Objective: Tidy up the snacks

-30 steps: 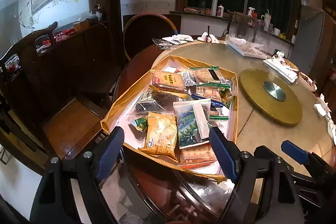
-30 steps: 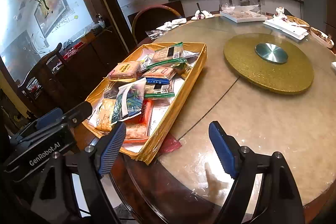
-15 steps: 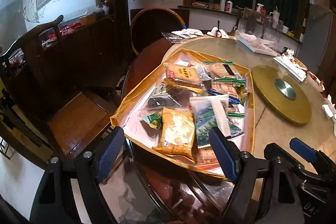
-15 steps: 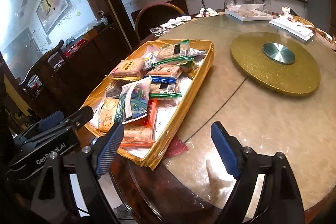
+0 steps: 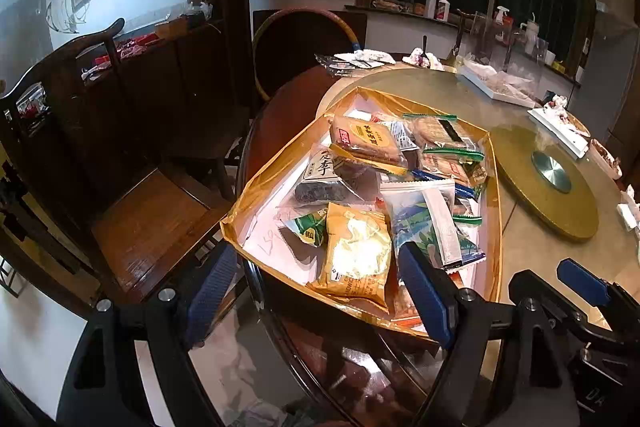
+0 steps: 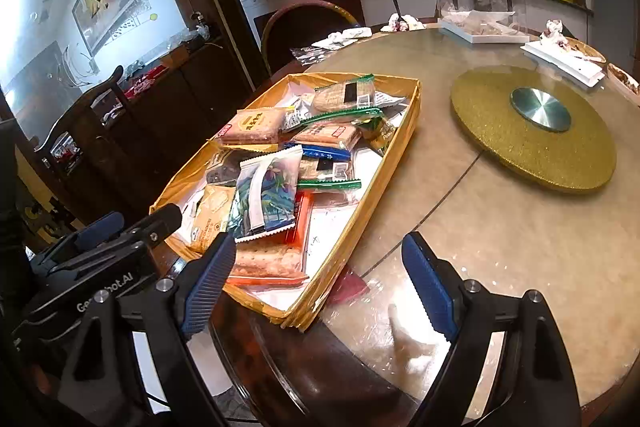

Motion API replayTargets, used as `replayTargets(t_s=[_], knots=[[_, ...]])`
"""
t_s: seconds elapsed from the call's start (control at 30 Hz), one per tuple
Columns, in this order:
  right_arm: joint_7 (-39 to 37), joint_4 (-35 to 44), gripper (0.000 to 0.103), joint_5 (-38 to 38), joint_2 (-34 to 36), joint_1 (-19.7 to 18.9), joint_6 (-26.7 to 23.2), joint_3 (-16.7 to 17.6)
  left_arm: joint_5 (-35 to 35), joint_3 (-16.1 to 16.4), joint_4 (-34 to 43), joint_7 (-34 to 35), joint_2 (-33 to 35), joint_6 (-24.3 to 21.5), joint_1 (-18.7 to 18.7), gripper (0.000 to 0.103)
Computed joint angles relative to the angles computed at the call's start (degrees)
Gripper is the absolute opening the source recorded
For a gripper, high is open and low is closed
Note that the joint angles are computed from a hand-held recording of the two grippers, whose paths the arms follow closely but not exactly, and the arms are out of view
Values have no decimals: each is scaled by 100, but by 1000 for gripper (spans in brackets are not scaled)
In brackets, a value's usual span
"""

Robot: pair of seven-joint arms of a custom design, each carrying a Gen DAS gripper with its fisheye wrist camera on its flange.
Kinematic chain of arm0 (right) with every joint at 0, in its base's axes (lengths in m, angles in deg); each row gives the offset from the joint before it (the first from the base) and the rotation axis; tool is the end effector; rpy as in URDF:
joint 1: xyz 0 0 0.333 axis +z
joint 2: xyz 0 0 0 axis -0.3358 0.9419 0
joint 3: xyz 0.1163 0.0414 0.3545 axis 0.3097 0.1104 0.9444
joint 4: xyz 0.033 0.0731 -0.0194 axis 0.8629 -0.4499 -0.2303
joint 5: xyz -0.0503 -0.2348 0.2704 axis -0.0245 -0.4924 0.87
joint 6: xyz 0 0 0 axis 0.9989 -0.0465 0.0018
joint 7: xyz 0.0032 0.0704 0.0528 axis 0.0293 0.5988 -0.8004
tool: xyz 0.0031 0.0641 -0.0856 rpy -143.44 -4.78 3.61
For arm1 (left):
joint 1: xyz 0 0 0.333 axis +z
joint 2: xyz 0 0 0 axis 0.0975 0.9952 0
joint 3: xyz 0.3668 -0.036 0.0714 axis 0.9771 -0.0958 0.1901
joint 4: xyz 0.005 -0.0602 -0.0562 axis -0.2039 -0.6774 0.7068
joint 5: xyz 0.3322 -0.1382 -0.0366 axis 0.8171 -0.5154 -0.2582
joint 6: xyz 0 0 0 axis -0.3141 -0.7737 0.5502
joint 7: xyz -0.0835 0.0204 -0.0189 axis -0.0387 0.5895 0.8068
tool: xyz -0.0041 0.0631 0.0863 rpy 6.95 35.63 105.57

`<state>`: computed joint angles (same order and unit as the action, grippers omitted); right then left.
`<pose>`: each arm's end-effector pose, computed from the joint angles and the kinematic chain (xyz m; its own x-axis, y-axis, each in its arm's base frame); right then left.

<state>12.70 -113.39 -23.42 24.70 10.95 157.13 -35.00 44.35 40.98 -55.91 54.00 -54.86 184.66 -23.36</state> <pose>0.6538 0.4764 0.4588 0.5129 -0.8221 -0.2470 -0.6739 -0.2073 -0.7092 0.5940 -0.3570 0.4781 0.4863 -0.8735 0.0217 -0.5940 -0.3488 -0.7249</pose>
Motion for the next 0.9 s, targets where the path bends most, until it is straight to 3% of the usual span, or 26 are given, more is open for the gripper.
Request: replayTargets(t_s=[0.9], knots=[[19,177,85,-246,24,232,116,-166,192,-7,-285,-260,-225,-20,66,83]])
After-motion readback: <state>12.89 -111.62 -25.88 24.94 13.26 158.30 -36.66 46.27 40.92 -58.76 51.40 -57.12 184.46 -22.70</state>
